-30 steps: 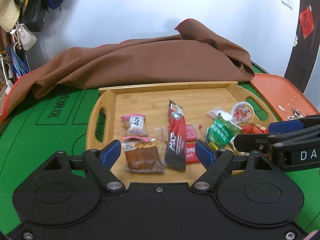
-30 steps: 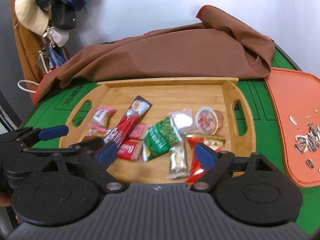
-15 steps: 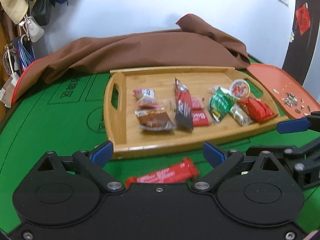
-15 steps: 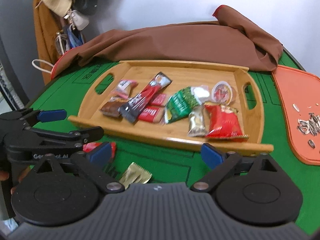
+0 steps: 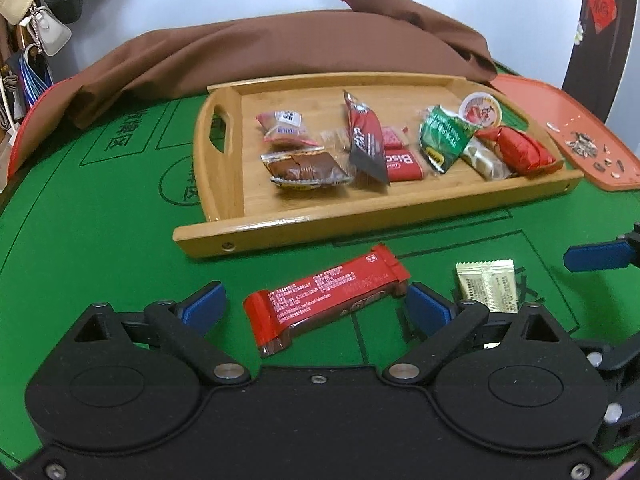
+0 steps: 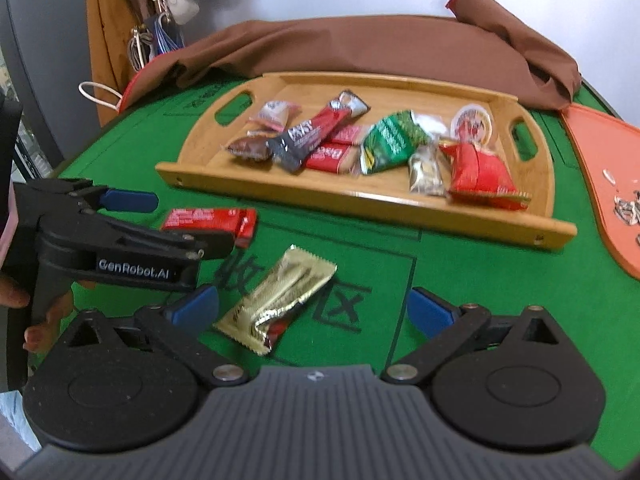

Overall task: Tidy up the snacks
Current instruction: 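Move both open tools back toward the red wafer bar and gold candy packet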

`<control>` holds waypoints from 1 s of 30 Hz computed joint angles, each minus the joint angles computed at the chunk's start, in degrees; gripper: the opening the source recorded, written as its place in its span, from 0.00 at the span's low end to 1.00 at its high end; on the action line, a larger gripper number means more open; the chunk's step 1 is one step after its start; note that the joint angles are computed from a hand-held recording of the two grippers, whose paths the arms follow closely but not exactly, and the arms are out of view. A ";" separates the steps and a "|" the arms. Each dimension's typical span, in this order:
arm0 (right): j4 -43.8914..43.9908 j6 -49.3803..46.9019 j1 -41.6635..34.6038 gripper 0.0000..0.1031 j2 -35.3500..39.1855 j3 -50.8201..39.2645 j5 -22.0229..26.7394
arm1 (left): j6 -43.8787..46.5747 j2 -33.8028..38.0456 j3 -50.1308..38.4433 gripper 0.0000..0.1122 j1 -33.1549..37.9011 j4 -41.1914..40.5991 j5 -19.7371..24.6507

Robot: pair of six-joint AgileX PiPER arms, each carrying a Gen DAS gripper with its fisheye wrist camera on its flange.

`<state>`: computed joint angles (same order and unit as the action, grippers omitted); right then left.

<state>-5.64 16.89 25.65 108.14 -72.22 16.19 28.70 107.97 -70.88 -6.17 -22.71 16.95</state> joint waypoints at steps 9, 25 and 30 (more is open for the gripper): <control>-1.85 -0.39 1.43 1.00 0.36 1.68 -1.80 | 5.21 1.03 -0.14 0.81 -0.16 -4.33 -0.21; -13.15 11.61 3.05 0.97 2.28 0.89 -2.45 | 13.88 -1.77 3.68 0.68 0.19 -11.31 -0.74; -15.99 15.25 2.18 0.95 1.76 1.81 -2.89 | 16.00 -3.07 5.18 0.57 0.42 -13.06 -0.56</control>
